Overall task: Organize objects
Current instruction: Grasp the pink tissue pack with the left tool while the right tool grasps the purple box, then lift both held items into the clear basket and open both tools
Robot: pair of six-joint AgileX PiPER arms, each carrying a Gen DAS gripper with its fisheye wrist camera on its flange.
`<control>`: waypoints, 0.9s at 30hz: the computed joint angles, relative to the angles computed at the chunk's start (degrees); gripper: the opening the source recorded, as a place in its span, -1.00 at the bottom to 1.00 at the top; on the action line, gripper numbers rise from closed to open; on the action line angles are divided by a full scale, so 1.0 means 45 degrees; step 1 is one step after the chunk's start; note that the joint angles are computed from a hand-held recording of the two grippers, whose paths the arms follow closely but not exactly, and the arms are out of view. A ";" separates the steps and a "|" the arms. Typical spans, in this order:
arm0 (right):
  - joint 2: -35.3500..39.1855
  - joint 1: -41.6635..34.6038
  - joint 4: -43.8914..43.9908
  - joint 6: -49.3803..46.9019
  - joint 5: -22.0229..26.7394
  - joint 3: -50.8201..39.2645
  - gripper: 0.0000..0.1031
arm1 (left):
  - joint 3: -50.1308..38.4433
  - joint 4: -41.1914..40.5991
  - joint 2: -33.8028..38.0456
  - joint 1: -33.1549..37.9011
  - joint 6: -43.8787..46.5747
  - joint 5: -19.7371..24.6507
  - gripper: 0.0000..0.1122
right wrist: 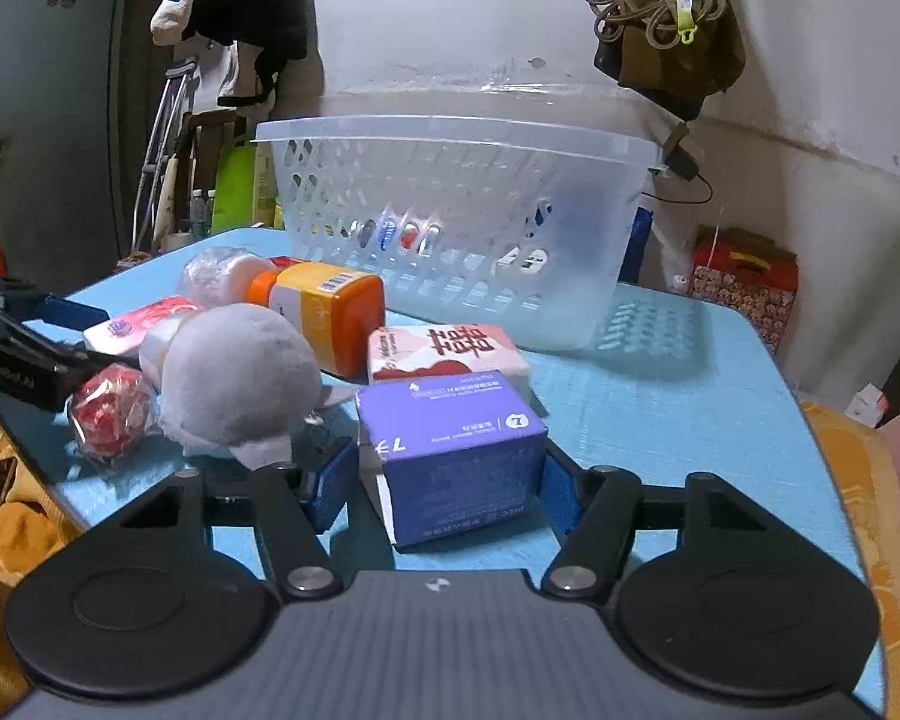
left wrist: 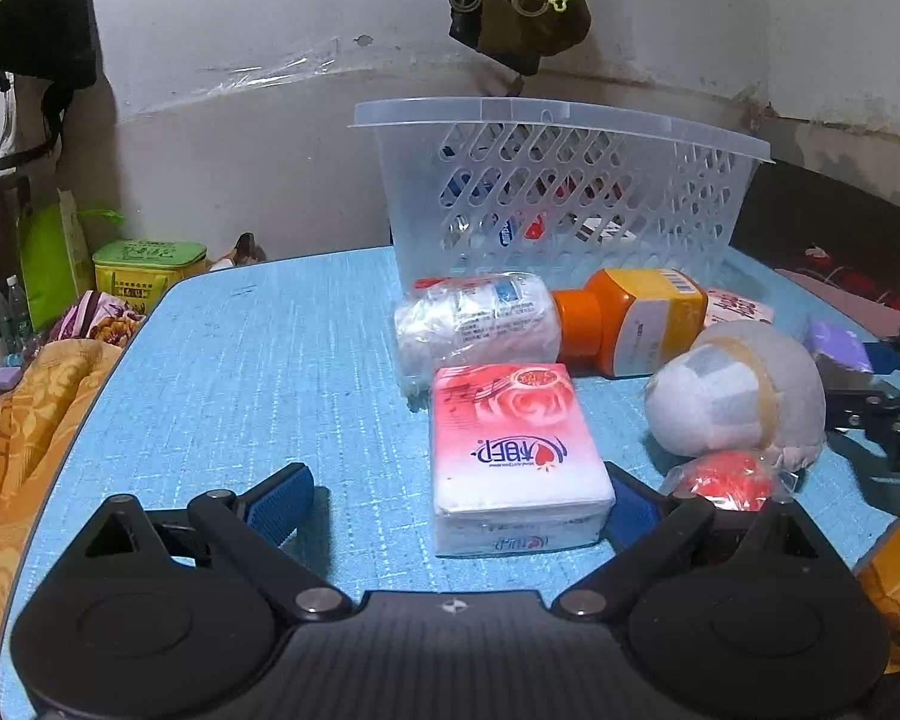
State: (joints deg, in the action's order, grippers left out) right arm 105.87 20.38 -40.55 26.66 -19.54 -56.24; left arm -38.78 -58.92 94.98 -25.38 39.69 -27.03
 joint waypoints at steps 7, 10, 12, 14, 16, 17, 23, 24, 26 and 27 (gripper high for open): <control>0.0095 -0.0352 -0.1452 0.1624 -0.0037 -0.0166 0.32 | -0.0312 -0.0450 0.0224 -0.0085 0.0456 -0.0153 0.78; 0.0053 -0.0411 -0.1831 0.2003 0.0002 -0.0190 0.34 | -0.0562 -0.0876 0.0476 -0.0313 0.0823 -0.0470 0.78; 0.0011 -0.0446 -0.2123 0.2287 0.0013 -0.0198 0.33 | -0.0567 -0.0944 0.0428 -0.0311 0.0808 -0.0380 0.68; -0.0067 -0.0499 -0.2951 0.3103 0.0038 -0.0231 0.30 | -0.0414 -0.0451 0.0243 -0.0287 0.0467 -0.0257 0.37; -0.0168 -0.0504 -0.3352 0.3504 0.0072 -0.0229 0.01 | -0.0364 -0.0328 0.0105 -0.0350 0.0517 -0.0151 0.00; -0.0213 -0.0470 -0.3639 0.3795 0.0188 -0.0268 0.02 | -0.0369 -0.0450 0.0077 -0.0421 0.0656 -0.0189 0.00; -0.0746 -0.0215 -0.3028 0.3373 0.0730 -0.0037 0.00 | -0.0237 -0.0603 -0.0097 -0.0682 0.0866 -0.0514 0.00; -0.0857 -0.0209 -0.2957 0.3336 0.0736 0.0009 0.00 | -0.0172 -0.0685 -0.0209 -0.0724 0.0877 -0.0627 0.00; -0.1162 -0.0131 -0.1997 0.2476 0.0780 0.0229 0.00 | -0.0030 -0.0872 -0.0537 -0.0827 0.0896 -0.0822 0.00; -0.1329 -0.0149 -0.1767 0.2316 0.0702 0.0340 0.00 | 0.0031 -0.0920 -0.0689 -0.0872 0.0892 -0.0914 0.00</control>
